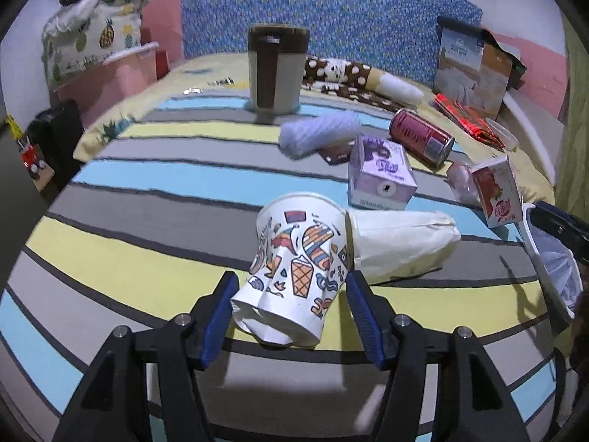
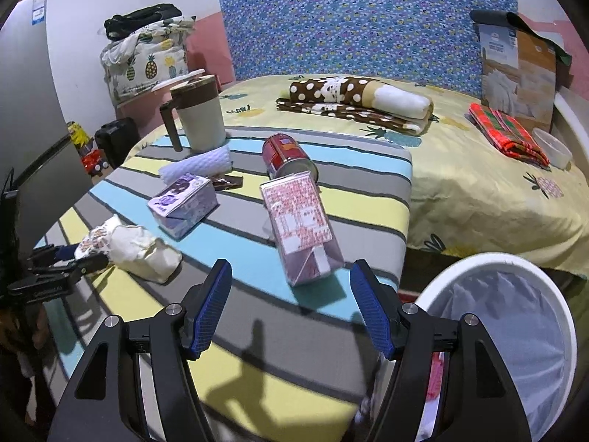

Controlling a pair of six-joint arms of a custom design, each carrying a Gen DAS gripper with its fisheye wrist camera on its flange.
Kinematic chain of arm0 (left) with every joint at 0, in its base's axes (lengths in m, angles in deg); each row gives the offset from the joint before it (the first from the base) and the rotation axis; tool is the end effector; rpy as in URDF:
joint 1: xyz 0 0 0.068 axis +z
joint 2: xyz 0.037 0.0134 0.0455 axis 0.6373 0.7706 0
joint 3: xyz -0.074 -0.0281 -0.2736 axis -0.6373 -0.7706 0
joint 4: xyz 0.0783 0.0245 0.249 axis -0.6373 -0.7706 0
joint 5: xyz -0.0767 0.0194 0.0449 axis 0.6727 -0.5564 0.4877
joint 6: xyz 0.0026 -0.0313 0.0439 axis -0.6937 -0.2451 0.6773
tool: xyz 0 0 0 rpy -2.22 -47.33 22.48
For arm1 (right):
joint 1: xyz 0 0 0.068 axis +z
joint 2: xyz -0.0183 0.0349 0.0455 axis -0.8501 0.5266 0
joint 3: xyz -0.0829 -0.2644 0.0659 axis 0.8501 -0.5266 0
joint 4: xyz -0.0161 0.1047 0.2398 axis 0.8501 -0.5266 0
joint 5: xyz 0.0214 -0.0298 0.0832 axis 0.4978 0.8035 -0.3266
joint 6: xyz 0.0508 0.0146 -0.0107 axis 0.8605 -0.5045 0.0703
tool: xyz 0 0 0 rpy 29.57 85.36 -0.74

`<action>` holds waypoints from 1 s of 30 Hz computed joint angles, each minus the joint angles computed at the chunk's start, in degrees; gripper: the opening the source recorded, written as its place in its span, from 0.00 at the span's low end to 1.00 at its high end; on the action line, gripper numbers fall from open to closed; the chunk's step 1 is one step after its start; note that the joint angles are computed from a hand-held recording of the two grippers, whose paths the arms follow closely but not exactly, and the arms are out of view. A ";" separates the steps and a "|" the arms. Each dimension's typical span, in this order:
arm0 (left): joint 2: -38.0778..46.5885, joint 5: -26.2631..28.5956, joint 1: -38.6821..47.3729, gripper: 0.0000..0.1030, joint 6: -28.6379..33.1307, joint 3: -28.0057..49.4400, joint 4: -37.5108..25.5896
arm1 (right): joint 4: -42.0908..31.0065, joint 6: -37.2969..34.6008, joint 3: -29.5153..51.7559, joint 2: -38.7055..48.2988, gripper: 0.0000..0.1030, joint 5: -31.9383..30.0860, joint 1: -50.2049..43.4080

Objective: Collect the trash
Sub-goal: 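Grasp patterned paper cup with left tool while right tool grasps pink carton, then carry paper cup and pink carton over the white bin and open both tools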

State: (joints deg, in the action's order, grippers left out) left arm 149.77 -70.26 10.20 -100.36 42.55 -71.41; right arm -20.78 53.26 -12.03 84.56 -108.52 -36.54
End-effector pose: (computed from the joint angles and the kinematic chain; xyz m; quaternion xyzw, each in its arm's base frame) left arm 0.1778 -0.0791 0.1631 -0.2345 0.9020 0.0376 0.3606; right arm 0.3320 0.1470 0.2020 -0.3585 0.8399 0.2032 0.3531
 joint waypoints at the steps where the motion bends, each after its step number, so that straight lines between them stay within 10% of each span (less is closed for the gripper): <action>1: 0.22 0.77 0.52 0.61 0.10 -0.05 0.11 | -0.17 -0.11 0.66 0.63 0.66 0.13 0.06; 10: 0.90 -0.80 -1.35 0.52 -2.51 0.20 -1.47 | -3.74 0.25 5.06 4.27 0.65 1.06 0.58; 15: -2.09 -2.26 -3.21 0.47 -6.02 -1.30 -2.06 | -5.06 0.99 4.11 3.02 0.38 -0.80 -0.59; 30: -7.48 -10.13 -15.44 0.42 -20.19 0.46 -13.13 | -5.40 3.18 -3.24 -4.75 0.38 -6.34 -4.00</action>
State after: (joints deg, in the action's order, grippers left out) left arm 142.29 -80.39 -5.23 -120.55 43.01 -84.54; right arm -26.18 56.45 -15.27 79.82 -114.85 -40.54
